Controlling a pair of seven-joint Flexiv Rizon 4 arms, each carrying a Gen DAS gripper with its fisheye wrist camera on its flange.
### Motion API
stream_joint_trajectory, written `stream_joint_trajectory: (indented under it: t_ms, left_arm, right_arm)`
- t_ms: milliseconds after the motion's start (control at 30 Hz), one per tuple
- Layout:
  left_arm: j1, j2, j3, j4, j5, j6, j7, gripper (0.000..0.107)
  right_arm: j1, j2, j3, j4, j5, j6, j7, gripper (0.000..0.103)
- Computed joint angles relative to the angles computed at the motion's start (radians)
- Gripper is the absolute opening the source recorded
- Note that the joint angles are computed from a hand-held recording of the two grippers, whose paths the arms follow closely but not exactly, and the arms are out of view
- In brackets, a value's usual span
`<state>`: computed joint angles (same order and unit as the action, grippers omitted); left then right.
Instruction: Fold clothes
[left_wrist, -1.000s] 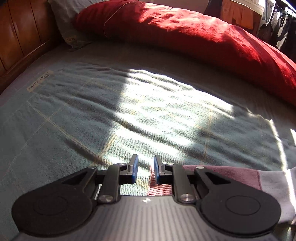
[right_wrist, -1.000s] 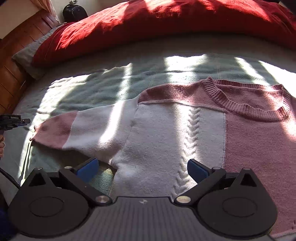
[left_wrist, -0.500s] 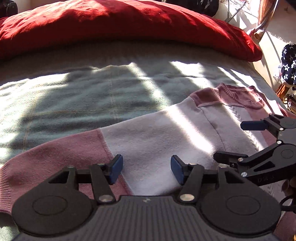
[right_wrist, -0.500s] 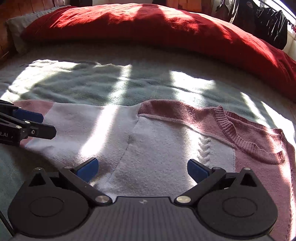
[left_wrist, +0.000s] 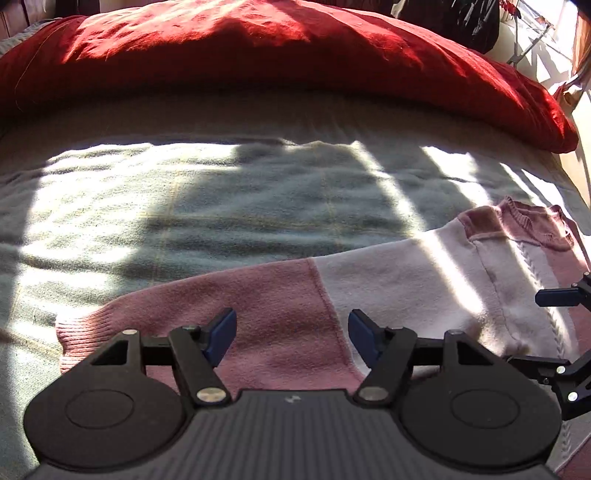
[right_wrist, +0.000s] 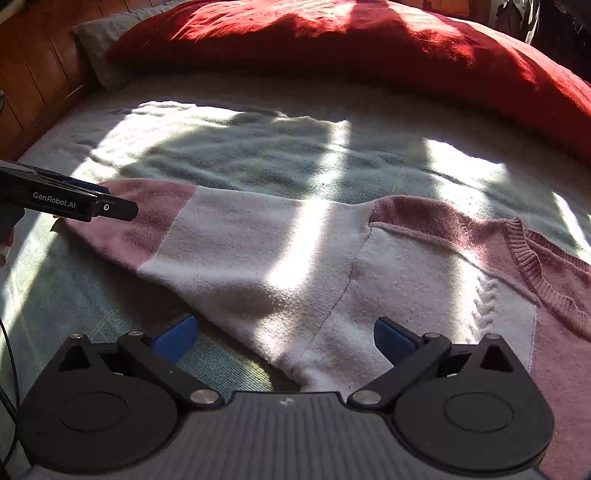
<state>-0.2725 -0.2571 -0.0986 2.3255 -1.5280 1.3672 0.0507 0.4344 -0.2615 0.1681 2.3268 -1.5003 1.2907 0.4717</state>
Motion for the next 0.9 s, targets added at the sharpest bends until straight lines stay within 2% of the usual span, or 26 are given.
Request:
stream_joint_trajectory:
  t_ms: [133, 200, 333, 433, 600, 667, 700, 733, 767, 833, 900]
  left_arm:
    - [-0.028, 0.025, -0.033, 0.014, 0.0, -0.122, 0.012, 0.068]
    - [-0.043, 0.034, -0.041, 0.022, -0.035, -0.18, 0.047, 0.068]
    - [-0.075, 0.041, -0.04, 0.04, -0.1, -0.286, 0.118, 0.071]
    - [-0.079, 0.009, -0.022, 0.045, -0.017, -0.232, 0.057, 0.071]
    - [-0.047, -0.004, -0.005, 0.069, 0.13, -0.147, -0.042, 0.071]
    - [-0.004, 0.011, 0.023, 0.071, 0.283, -0.159, -0.214, 0.071]
    - [0.017, 0.024, 0.026, 0.069, 0.323, -0.183, -0.272, 0.071]
    - [0.033, 0.038, 0.017, 0.065, 0.326, -0.199, -0.296, 0.071]
    - [0.037, 0.049, -0.003, 0.066, 0.286, -0.192, -0.269, 0.071]
    - [0.016, 0.051, -0.041, 0.056, 0.183, -0.161, -0.177, 0.074]
    - [-0.018, 0.021, -0.064, 0.031, 0.099, -0.12, -0.094, 0.074]
  right_arm:
    - [0.002, 0.118, 0.042, 0.131, 0.203, -0.097, -0.087, 0.103]
    - [0.006, 0.156, 0.059, 0.177, 0.281, -0.124, -0.109, 0.103]
    - [-0.005, 0.162, 0.053, 0.246, 0.337, -0.072, -0.081, 0.103]
    - [-0.01, 0.151, 0.025, 0.257, 0.196, -0.057, 0.036, 0.103]
    - [-0.008, 0.142, 0.033, 0.251, 0.19, -0.074, 0.038, 0.103]
    - [-0.022, 0.141, 0.021, 0.256, 0.131, -0.054, 0.073, 0.103]
    - [-0.03, 0.141, 0.017, 0.258, 0.102, -0.045, 0.09, 0.103]
    - [-0.038, 0.14, 0.015, 0.258, 0.079, -0.038, 0.099, 0.103]
    - [-0.044, 0.141, 0.017, 0.259, 0.076, -0.034, 0.09, 0.103]
    - [-0.03, 0.155, 0.048, 0.255, 0.181, -0.069, 0.015, 0.103]
    - [-0.009, 0.162, 0.055, 0.24, 0.182, -0.108, 0.028, 0.103]
